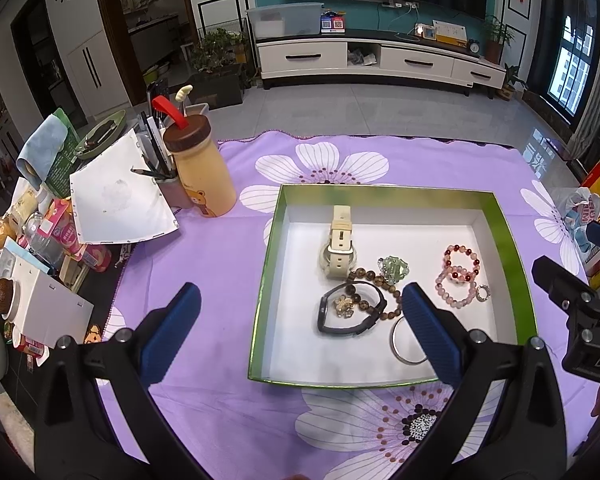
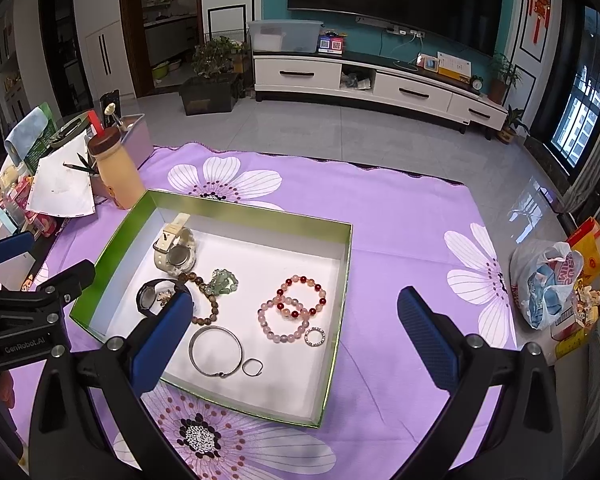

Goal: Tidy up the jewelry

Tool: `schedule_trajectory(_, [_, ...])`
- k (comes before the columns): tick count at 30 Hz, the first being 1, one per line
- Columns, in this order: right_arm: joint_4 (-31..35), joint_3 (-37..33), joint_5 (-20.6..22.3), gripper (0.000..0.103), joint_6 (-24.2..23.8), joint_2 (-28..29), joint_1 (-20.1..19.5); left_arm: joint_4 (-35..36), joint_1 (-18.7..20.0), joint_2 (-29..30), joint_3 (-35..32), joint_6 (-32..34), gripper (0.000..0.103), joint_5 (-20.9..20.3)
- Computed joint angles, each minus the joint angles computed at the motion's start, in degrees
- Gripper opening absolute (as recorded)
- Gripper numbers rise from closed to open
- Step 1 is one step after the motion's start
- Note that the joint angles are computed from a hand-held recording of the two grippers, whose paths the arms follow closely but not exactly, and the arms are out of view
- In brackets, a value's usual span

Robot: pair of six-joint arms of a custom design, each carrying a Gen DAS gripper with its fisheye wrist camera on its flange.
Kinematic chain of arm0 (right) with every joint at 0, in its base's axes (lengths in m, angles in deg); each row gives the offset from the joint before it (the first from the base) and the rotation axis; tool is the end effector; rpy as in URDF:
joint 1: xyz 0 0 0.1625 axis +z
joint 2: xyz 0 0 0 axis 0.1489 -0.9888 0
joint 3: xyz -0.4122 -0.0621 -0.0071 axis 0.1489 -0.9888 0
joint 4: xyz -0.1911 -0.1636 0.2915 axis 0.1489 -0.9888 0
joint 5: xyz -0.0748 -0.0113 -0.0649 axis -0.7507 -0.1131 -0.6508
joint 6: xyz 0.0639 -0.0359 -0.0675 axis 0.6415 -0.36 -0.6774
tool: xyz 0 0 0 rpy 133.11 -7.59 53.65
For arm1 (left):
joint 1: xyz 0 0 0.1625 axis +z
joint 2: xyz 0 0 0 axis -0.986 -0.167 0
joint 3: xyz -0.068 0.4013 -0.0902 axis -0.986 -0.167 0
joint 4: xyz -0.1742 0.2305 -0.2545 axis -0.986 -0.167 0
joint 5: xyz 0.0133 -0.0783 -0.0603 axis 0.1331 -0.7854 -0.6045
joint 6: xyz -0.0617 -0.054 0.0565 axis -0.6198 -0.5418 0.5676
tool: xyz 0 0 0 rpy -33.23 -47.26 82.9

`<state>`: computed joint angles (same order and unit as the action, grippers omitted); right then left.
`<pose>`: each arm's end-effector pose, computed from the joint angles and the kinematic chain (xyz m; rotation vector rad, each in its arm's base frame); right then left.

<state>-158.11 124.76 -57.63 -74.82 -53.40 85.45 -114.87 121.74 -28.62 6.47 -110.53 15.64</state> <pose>0.1333 -0.7219 0.3965 0.5491 -2.2580 0.7646 -0.4765 -0.7120 0.0799 0.2966 2.1680 -0.7758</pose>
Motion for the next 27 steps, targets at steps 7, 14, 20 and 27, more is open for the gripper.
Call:
schedule_trajectory(7, [0.0, 0.0, 0.0, 0.102, 0.0, 0.1, 0.0, 0.5, 0.2, 0.4, -0.5, -0.2, 0.101, 0.2])
schedule_trajectory(14, [0.0, -0.1, 0.0, 0.102, 0.1, 0.1, 0.0, 0.7, 0.2, 0.4, -0.7, -0.2, 0.101, 0.2])
schedule_trajectory(20, [0.0, 0.1, 0.1, 0.102, 0.1, 0.0, 0.0, 0.9, 0.2, 0.5, -0.9, -0.4, 0.101, 0.2])
schedule_trajectory(27, [0.2, -0.1, 0.1, 0.102, 0.1, 0.1, -0.1, 0.8, 0.4, 0.2, -0.5, -0.3, 0.101, 0.2])
